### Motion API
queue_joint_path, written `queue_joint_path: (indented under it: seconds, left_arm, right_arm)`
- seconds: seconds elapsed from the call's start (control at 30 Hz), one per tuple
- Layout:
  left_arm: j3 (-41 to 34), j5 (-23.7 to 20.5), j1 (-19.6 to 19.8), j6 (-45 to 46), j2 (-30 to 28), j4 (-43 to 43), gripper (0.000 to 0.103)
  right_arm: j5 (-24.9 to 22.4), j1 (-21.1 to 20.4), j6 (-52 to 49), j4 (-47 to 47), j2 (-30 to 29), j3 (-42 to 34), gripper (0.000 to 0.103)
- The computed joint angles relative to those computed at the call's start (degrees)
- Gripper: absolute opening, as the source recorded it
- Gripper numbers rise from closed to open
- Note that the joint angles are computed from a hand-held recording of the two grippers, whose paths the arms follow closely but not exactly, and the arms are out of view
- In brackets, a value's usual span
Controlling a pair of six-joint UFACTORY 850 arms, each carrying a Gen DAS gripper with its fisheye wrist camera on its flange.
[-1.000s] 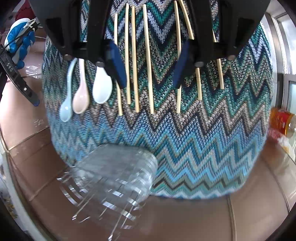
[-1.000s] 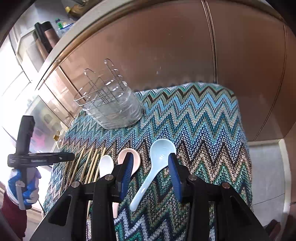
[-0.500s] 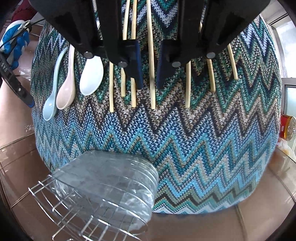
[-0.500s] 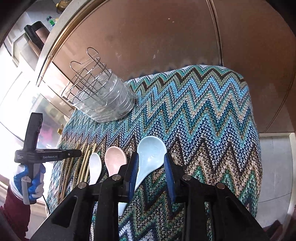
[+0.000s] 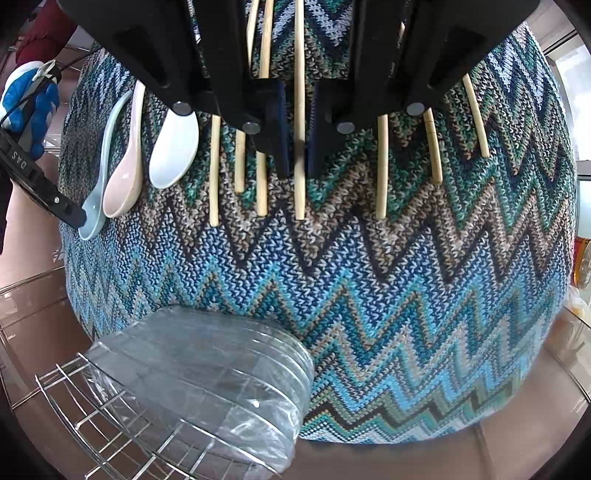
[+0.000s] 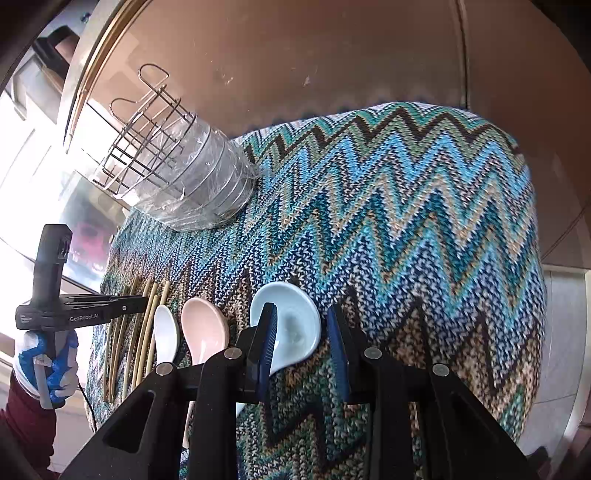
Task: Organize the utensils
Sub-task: 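Lower the left tool onto a chopstick while the right tool lowers onto a white spoon, then close the left tool on a chopstick while the right tool grips the white spoon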
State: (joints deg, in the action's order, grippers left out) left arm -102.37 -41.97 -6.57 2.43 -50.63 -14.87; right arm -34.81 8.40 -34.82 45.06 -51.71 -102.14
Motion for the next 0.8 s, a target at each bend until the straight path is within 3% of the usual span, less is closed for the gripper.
queue_joint_path:
  seconds: [0.17, 0.47, 0.8]
  left_arm:
    - [3.3, 1.3, 1.5, 1.7, 2.2, -1.6, 0.005]
    - [11.1, 7.7, 3.2, 8.5, 8.1, -8.3, 0.005]
    - [24.1, 14.8, 6.5, 31.2, 21.1, -31.3, 0.005]
  right_arm:
    - [-1.2, 0.3, 1.2, -2.9, -1.6, -2.1, 0.008]
    - [5.8, 1.3, -5.5, 1.2, 5.4, 6.5, 0.006]
    - [15.7, 2.9, -16.2, 11.1, 17.2, 17.3, 0.006]
